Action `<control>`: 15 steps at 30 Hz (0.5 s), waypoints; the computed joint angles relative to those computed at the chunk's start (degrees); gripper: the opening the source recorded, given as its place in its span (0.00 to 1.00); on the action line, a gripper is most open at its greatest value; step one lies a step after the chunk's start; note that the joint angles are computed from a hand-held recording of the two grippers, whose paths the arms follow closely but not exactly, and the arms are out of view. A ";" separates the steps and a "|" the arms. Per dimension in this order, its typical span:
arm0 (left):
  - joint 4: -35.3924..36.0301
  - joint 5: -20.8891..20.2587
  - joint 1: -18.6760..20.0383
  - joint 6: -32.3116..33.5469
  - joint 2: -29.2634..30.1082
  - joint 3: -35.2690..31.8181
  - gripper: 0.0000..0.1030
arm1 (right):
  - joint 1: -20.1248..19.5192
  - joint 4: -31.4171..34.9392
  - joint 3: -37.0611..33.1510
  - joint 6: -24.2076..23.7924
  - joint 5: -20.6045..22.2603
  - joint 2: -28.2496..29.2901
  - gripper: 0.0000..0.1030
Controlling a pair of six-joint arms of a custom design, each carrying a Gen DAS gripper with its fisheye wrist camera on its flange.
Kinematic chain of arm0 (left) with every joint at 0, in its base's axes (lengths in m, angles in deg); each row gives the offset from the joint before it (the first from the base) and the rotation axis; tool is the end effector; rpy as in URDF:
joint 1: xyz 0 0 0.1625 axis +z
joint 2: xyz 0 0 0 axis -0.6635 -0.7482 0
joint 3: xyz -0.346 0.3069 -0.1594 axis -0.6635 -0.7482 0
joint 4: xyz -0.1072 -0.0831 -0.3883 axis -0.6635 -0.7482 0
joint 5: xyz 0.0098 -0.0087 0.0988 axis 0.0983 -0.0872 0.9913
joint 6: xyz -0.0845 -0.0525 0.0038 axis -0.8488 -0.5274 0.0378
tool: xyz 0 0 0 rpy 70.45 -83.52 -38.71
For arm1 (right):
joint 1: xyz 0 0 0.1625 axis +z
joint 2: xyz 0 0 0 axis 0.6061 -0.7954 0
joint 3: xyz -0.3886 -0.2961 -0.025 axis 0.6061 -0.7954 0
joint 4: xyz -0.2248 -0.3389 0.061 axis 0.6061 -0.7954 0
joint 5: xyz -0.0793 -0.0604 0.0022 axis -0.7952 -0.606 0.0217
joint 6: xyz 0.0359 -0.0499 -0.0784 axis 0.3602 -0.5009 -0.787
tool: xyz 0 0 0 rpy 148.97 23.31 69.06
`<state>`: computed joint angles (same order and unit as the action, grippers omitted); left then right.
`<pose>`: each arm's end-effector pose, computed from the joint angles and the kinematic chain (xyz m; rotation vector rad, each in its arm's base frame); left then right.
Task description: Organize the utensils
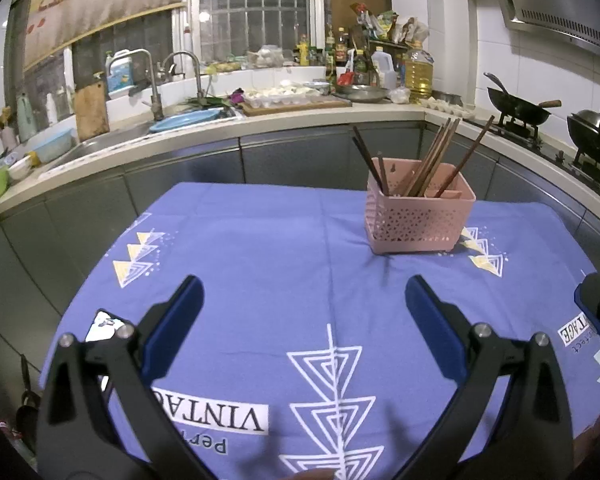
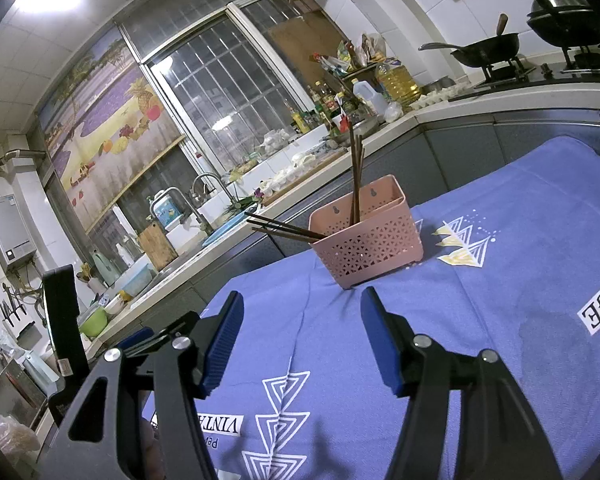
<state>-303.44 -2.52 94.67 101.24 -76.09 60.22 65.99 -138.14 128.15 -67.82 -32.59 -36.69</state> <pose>-0.1053 -0.5188 0.2720 0.1212 1.9258 -1.2246 0.2766 -0.5494 0.0563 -0.7600 2.7007 -1.2491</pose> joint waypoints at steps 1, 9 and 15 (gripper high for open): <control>-0.01 -0.20 0.06 0.03 -0.10 0.07 0.94 | 0.04 0.03 -0.03 -0.02 -0.01 -0.01 0.60; -1.14 -0.74 -0.08 0.81 0.12 0.32 0.94 | 0.05 -0.61 0.15 -0.49 -0.30 0.14 0.60; -2.15 -1.25 -0.22 1.70 0.19 0.28 0.94 | 0.01 -0.50 0.18 -0.57 -0.43 0.11 0.60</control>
<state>-305.59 -3.77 94.44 102.94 -75.90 60.50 66.00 -138.64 128.33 -68.40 -33.02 -36.58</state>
